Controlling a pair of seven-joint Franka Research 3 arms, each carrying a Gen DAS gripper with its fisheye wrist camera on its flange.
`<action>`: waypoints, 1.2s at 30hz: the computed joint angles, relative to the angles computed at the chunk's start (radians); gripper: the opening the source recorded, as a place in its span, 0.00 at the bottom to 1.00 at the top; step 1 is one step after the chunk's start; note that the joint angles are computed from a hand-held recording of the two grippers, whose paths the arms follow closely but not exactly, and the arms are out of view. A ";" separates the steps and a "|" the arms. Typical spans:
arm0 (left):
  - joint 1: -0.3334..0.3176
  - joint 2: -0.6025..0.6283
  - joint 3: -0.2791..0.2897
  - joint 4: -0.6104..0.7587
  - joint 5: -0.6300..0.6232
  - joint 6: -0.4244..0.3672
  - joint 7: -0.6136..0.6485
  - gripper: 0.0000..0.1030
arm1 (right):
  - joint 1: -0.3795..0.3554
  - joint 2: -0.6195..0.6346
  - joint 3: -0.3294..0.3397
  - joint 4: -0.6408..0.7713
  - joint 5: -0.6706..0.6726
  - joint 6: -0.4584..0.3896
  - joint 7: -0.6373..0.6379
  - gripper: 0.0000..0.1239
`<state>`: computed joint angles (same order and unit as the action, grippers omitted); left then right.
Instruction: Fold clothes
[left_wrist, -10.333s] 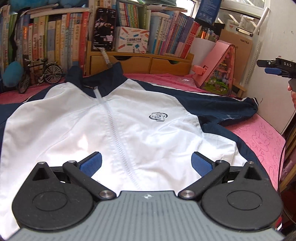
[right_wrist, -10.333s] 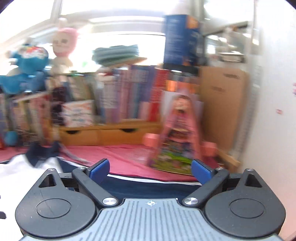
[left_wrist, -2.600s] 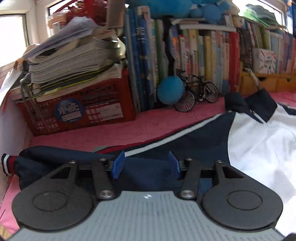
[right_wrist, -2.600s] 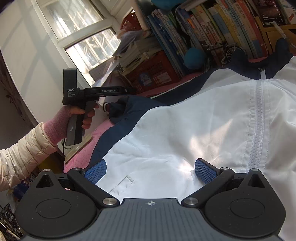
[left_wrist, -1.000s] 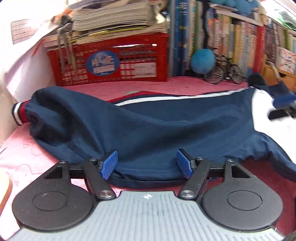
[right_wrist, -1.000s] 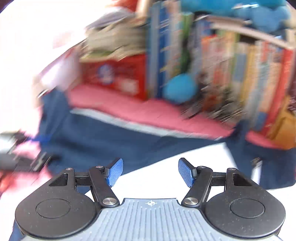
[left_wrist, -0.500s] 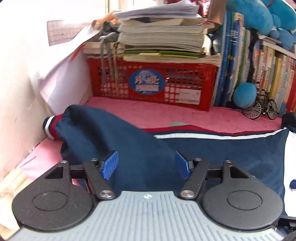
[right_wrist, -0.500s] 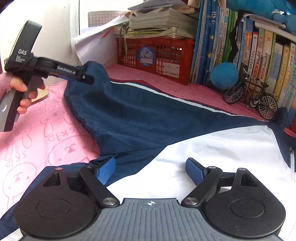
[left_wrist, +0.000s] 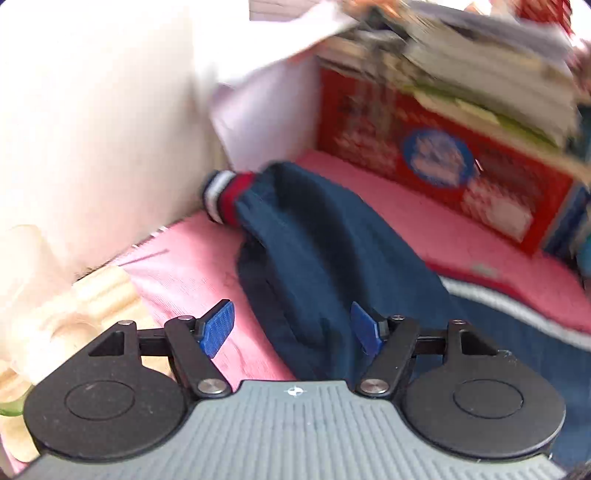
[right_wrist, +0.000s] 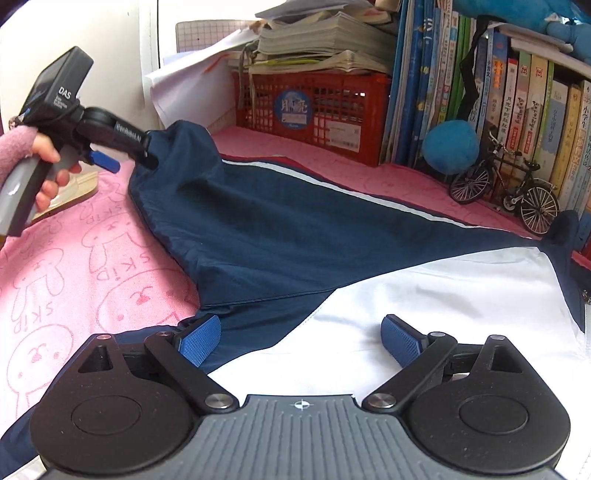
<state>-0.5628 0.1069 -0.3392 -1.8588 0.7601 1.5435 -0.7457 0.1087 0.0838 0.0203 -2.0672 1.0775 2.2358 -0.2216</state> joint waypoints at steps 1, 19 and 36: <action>0.003 -0.024 0.006 -0.030 0.004 -0.001 -0.071 0.73 | 0.000 -0.001 0.000 -0.001 0.000 0.001 0.000 0.77; 0.106 -0.233 -0.084 -0.283 0.592 0.066 -0.215 0.10 | 0.002 -0.001 0.001 -0.006 0.003 0.009 0.000 0.78; -0.100 0.296 0.083 0.331 0.183 -0.513 0.298 0.35 | 0.003 0.008 0.005 -0.002 -0.002 0.013 0.001 0.82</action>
<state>-0.6632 0.4034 -0.2563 -1.5275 0.9433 1.0308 -0.4473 0.1115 0.0914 0.0251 -2.0688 1.0752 2.2487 -0.2206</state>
